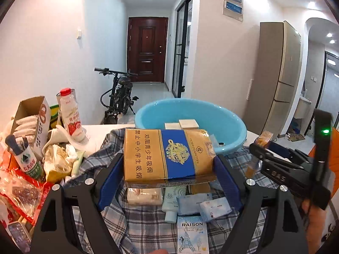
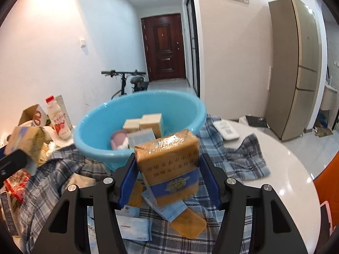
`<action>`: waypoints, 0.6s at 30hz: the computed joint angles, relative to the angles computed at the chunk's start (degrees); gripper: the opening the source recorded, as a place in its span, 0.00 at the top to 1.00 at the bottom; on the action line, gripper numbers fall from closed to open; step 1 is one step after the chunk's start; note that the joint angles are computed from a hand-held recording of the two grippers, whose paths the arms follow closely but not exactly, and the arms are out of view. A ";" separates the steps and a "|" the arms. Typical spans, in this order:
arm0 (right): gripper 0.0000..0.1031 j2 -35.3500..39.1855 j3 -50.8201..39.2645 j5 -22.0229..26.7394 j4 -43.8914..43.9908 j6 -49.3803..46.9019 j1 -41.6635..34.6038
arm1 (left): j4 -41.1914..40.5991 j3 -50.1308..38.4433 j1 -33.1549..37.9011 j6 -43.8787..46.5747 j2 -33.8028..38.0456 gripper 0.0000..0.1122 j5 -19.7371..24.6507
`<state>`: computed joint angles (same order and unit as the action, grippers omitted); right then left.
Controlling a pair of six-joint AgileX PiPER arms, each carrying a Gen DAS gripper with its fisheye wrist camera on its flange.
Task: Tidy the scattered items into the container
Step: 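Lift both gold boxes off the shirt toward the basin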
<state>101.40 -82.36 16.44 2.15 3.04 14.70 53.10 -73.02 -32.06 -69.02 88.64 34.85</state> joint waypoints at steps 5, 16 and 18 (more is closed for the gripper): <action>0.41 -2.45 -1.75 0.76 -1.21 -0.06 0.87 | -2.50 -4.24 1.26 4.32 1.33 0.26 -0.45; 0.46 4.90 -19.87 9.10 4.99 -7.18 2.45 | -5.87 -16.30 3.80 12.14 6.46 0.26 1.72; 0.51 6.97 -23.53 10.91 3.07 -6.52 3.12 | -6.87 -18.24 4.55 13.48 7.68 0.26 2.55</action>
<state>108.37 -105.89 27.34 5.22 -3.47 17.82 46.23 -91.27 -27.51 -55.54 96.32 37.40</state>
